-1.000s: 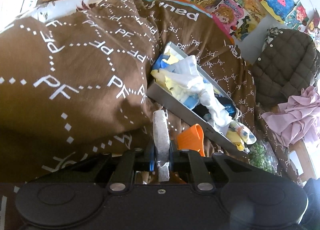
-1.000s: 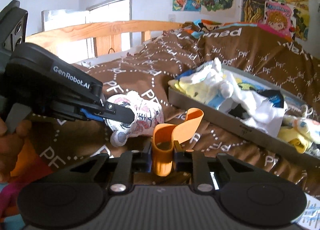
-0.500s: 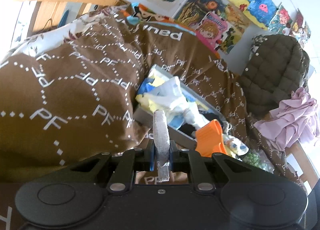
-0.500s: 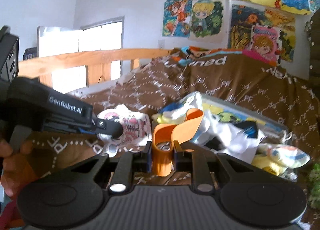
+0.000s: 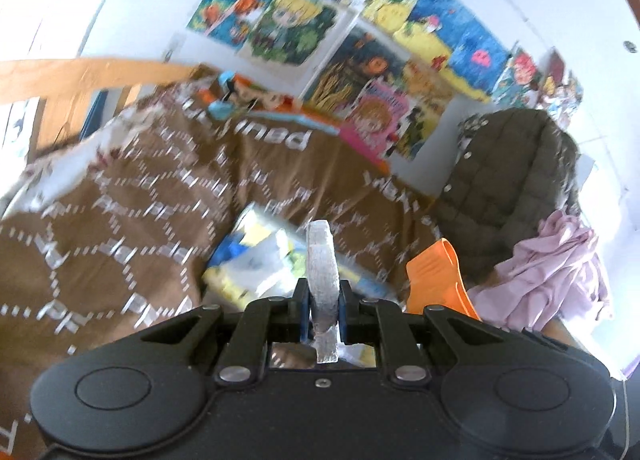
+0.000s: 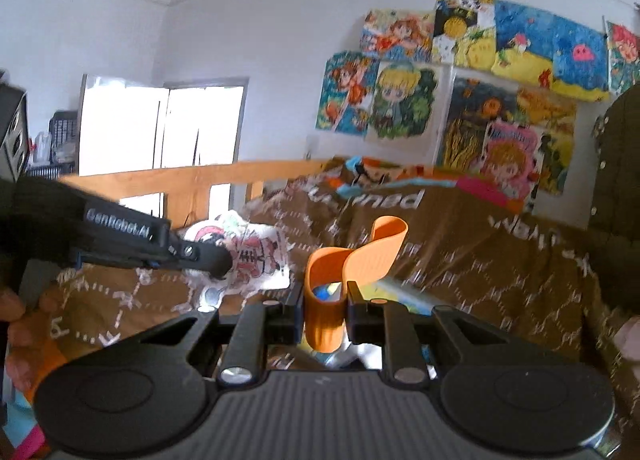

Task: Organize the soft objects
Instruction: 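Carry the orange cup and white pouch over the tray with both grippers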

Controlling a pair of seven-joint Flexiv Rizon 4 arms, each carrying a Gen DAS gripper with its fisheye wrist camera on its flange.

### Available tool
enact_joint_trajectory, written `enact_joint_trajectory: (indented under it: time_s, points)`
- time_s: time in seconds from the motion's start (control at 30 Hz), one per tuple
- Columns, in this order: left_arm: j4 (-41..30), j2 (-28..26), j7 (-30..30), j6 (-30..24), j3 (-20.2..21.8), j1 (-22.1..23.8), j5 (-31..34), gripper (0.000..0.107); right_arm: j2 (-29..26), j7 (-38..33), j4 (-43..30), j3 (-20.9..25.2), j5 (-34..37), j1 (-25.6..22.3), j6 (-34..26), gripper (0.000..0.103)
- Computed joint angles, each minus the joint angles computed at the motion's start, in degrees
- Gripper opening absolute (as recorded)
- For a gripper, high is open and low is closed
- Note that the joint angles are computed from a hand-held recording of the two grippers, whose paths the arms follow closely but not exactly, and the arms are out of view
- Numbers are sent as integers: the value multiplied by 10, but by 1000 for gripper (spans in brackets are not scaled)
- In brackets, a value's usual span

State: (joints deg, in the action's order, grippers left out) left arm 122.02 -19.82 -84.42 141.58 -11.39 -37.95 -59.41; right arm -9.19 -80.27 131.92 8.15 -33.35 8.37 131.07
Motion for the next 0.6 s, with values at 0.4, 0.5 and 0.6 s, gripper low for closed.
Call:
enact_joint_trajectory:
  time_s: [0.4, 0.5, 0.6]
  points:
    - [-227, -113, 301, -34, -19, 7, -127, 14, -130, 22, -128, -23, 11, -18, 30, 22]
    - [-307, -161, 386, -57, -30, 20, -155, 14, -162, 28, -166, -30, 13, -23, 14, 22]
    - [-387, -210, 467, -68, -50, 33, -187, 14, -190, 37, -202, -33, 13, -27, -15, 22]
